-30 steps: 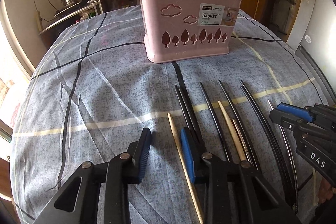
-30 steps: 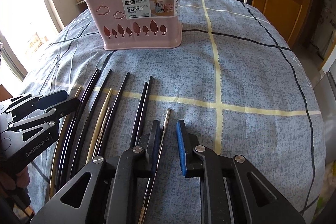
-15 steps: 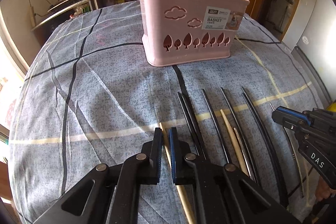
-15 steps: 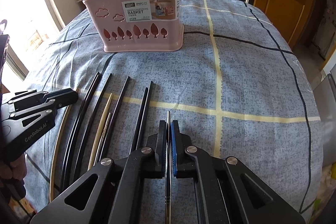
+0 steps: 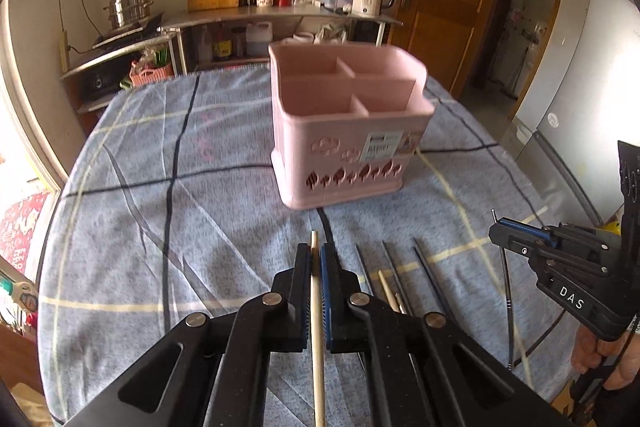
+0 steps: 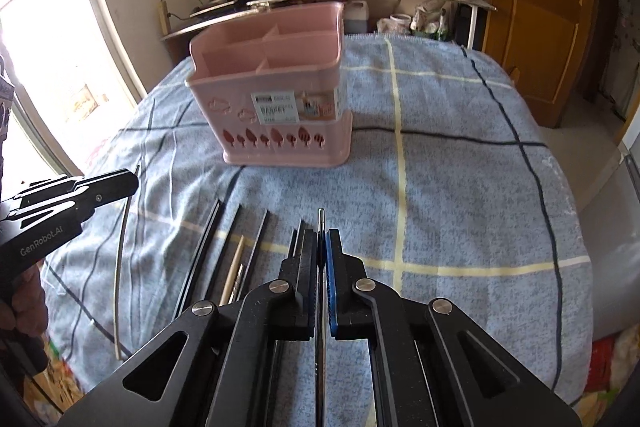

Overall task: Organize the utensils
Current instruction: 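Lift both held chopsticks and carry them over the pink basket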

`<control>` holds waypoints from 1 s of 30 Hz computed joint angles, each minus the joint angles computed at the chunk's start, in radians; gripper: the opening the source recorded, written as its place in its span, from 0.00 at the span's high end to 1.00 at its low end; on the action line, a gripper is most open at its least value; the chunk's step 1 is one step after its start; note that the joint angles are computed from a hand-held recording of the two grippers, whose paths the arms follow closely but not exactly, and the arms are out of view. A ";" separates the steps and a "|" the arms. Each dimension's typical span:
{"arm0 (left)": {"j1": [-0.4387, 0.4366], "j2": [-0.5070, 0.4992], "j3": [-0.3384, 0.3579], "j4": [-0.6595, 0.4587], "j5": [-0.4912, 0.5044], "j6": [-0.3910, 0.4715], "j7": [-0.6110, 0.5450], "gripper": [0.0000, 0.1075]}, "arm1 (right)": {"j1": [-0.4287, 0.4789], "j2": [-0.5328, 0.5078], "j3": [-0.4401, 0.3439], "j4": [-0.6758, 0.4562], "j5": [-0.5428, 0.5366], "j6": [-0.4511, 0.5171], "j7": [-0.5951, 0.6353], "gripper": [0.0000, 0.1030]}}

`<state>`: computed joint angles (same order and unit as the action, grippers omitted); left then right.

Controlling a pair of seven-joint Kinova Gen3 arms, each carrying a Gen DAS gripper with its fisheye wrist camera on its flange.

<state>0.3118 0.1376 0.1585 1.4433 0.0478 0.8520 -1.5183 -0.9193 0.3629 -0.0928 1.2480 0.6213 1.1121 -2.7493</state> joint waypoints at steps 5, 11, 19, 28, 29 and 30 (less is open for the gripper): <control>-0.009 -0.018 -0.002 -0.046 0.007 0.011 -0.015 0.96 | -0.011 -0.023 0.006 -0.015 0.044 0.010 -0.005 0.96; -0.015 -0.034 -0.001 -0.078 0.013 0.019 -0.024 0.96 | -0.020 -0.044 0.000 -0.030 0.094 0.029 -0.015 0.96; -0.018 -0.060 0.001 -0.090 0.021 0.022 -0.034 0.96 | -0.026 -0.070 -0.016 -0.026 0.139 0.045 -0.037 0.96; -0.020 -0.084 0.005 -0.082 0.025 0.029 -0.034 0.96 | -0.033 -0.091 -0.039 -0.010 0.156 0.054 -0.047 0.96; -0.021 -0.086 0.004 -0.081 0.027 0.028 -0.035 0.96 | -0.032 -0.094 -0.041 -0.006 0.159 0.051 -0.050 0.96; -0.021 -0.088 0.004 -0.076 0.028 0.022 -0.036 0.96 | -0.031 -0.098 -0.043 -0.003 0.161 0.045 -0.051 0.96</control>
<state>0.2910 0.0498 0.1630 1.3677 0.0760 0.8744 -1.5544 -0.9499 0.2650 -0.1359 1.2446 0.7822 1.1570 -2.8001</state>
